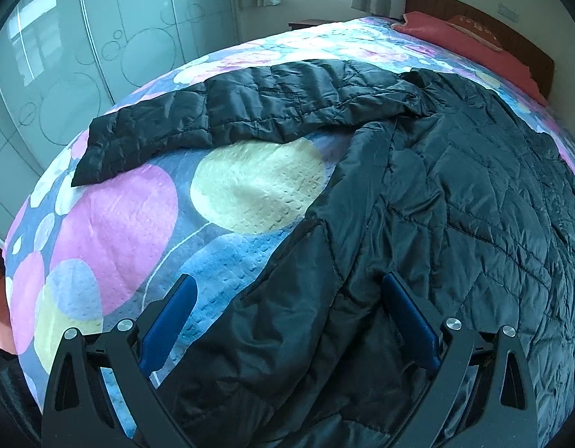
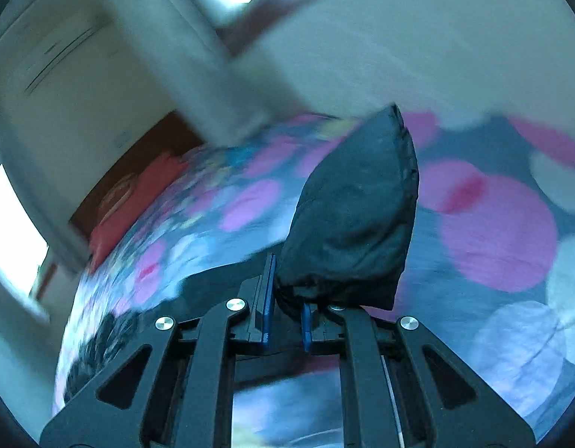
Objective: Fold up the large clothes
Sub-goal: 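Lift the sleeve with the right tool, fold it across the jacket back, release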
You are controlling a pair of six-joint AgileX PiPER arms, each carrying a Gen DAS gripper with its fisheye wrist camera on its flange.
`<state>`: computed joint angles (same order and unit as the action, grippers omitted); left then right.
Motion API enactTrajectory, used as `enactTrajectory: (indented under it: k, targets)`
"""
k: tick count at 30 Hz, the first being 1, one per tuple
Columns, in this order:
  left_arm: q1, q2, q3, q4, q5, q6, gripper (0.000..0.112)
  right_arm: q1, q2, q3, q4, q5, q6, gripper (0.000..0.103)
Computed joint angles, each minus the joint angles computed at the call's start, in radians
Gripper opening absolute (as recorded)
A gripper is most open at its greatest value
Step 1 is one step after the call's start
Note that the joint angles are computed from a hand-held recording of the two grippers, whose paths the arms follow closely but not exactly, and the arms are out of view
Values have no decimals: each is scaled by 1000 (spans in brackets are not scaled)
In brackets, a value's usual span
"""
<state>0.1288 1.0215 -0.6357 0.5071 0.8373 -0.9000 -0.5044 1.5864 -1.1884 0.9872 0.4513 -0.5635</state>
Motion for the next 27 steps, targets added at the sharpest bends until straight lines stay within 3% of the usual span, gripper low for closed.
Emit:
enactTrajectory:
  k: [7,15,21,27]
  targets:
    - [35,-17,19,-40,-36,43,98,373,-14,-112,-352,-60,288,10]
    - [106,-23,39,-127,-91,138,98,804,159,-326,-842,-60,708,10]
    - [144,-30,53,-173,-121,193,98,969,292,-450,-922,12,754,10]
    - [146,-32,57,-175,-127,196,98,1074,440,-569,-972,159,749,12]
